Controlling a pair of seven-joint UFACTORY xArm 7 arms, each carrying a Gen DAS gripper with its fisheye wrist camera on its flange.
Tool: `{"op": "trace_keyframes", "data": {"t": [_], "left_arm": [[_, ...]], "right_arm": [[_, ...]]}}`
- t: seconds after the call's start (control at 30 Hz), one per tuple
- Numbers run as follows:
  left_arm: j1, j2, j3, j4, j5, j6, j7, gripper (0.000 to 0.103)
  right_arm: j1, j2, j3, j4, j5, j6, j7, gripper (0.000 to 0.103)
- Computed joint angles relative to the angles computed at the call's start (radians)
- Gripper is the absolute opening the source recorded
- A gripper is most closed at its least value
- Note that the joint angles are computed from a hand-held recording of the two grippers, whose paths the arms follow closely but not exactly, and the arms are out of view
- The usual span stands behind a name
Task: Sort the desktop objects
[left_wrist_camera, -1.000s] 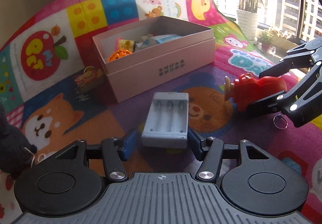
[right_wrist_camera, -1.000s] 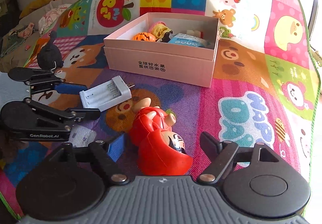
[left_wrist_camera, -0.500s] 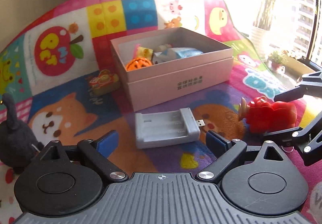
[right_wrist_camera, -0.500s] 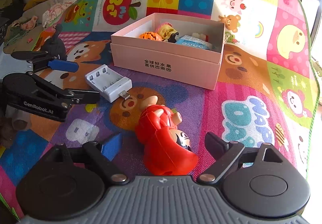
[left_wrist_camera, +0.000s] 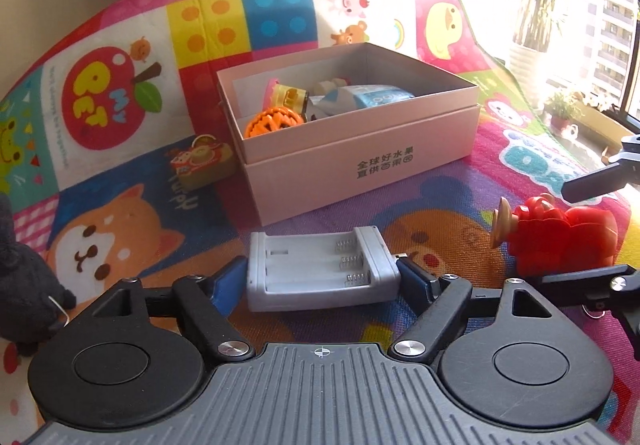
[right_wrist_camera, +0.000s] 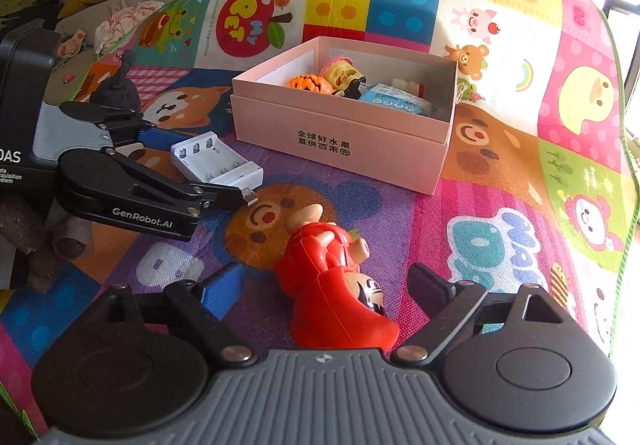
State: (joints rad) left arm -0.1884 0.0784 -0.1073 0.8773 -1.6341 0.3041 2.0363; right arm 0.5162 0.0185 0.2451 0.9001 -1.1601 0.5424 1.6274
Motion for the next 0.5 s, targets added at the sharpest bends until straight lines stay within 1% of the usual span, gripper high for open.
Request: {"op": "trace_keyframes", "data": {"t": [0.03,0.07,0.1,0.17,0.2,0.23,0.33,0.4,0.5], "left_arm": [[0.005,-0.018,0.004,-0.016,0.001,0.010,0.001,0.084],[0.009,-0.033,0.007,-0.029,0.005,0.020,-0.001,0.084],[0.014,-0.052,0.013,-0.046,0.015,0.033,-0.011,0.084],[0.024,-0.086,0.024,-0.076,0.039,0.058,-0.032,0.084],[0.028,-0.100,0.029,-0.089,0.052,0.070,-0.042,0.084],[0.033,-0.117,0.035,-0.104,0.071,0.086,-0.053,0.084],[0.039,-0.155,0.048,-0.138,0.087,0.107,-0.051,0.084],[0.039,-0.171,0.053,-0.146,0.074,0.108,-0.038,0.084],[0.038,-0.189,0.058,-0.137,0.037,0.120,-0.019,0.084]], "right_arm": [[-0.003,0.003,-0.002,0.004,0.013,-0.008,-0.023,0.082],[-0.006,0.004,-0.006,0.005,0.037,-0.026,-0.053,0.073],[-0.010,0.007,-0.008,0.007,0.069,-0.042,-0.087,0.068],[-0.008,0.015,-0.007,0.016,0.120,-0.033,-0.143,0.056],[-0.006,0.018,-0.008,0.020,0.136,-0.026,-0.160,0.055],[-0.005,0.017,-0.009,0.021,0.151,-0.023,-0.170,0.050],[-0.008,-0.002,-0.014,0.011,0.194,-0.037,-0.181,0.049],[-0.017,-0.035,-0.014,-0.006,0.193,-0.059,-0.158,0.047],[-0.060,-0.130,-0.007,-0.046,0.165,-0.125,-0.093,0.047]]}}
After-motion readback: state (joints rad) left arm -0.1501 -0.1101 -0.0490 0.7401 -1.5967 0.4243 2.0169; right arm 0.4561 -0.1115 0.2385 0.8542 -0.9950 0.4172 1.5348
